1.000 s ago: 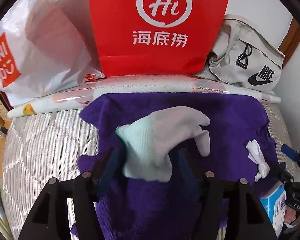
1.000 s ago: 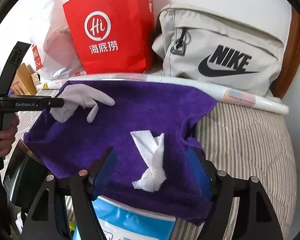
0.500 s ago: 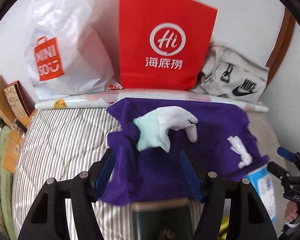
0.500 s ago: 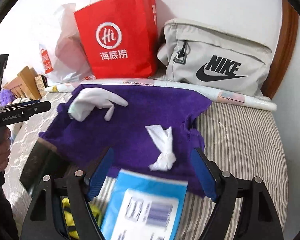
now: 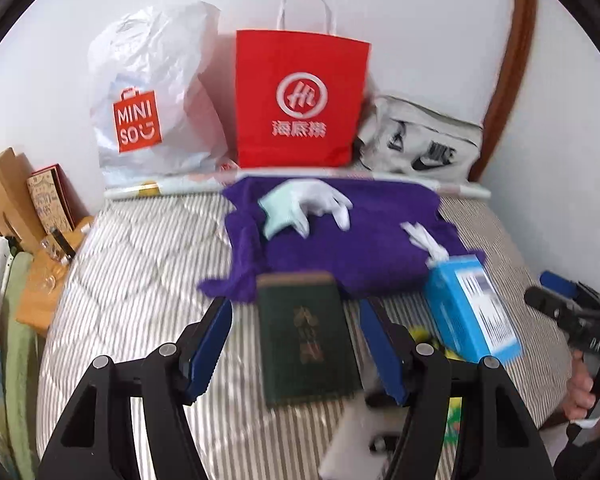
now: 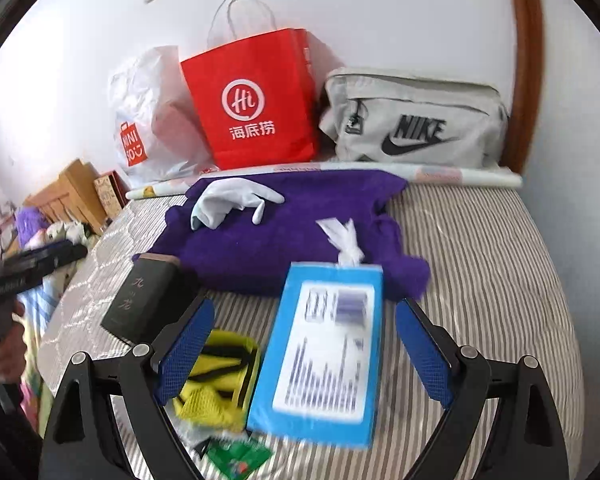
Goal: Organize soft objects
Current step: 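Move the left tool back and grasp the white foam block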
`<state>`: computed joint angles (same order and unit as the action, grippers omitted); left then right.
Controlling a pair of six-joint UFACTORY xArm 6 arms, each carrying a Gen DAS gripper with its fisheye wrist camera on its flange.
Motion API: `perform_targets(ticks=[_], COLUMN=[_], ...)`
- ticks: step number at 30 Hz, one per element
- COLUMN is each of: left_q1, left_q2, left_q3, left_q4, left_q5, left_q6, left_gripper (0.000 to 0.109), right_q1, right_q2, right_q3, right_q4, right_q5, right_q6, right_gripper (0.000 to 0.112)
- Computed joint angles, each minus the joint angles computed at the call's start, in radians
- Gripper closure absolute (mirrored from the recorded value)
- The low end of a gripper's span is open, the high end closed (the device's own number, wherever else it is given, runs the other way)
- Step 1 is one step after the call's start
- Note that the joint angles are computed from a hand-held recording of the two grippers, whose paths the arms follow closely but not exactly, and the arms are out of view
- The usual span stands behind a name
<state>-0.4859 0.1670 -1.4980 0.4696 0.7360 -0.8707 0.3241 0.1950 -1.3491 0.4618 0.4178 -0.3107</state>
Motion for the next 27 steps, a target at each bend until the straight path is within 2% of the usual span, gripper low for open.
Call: perform_targets(ticks=[10,13,16,20,25,26,27], left_q1=[-0.086,-0.101,-0.112,-0.134,-0.139,-0.138,-0.136], left_q2=[-0.121,-0.136,-0.122,-0.085,-0.046,-0.044,-0.048], left_q3=[0.241,0.295,0.325,0.324,0.314,0.317,0.327], left_q4=[0.033,0.008,-0.067,-0.052,-0.021,-0.011,-0.003], left_q5=[-0.063,-0.104,-0.155,-0.156,-0.142,-0.142,-0.157], left_q6=[-0.077,-0.061,-0.004,0.024,0.007,-0.006,-0.016], left_gripper=[0.044,0.044,0.042,0.042,0.042,0.044,0.050], right_q1=[0.027,0.046,0.059,0.072,0.088,0.090,0.092], right_q2=[-0.174,-0.215,-0.239,-0.253,-0.271,-0.274,-0.275], right_q3=[0.266,0.337,0.375,0.405,0.456,0.462,0.463], right_q4=[0.114,0.133,0.195,0.246,0.078,0.055,0.054], right_q5=[-0.083,-0.144,-0.151,-0.150,-0.211,-0.220,-0.220], right_q6=[-0.117,-0.140,-0.184,-0.217,-0.087,-0.068,-0.066], right_gripper=[0.021,0.021,0.021,0.021,0.021,0.021,0.021])
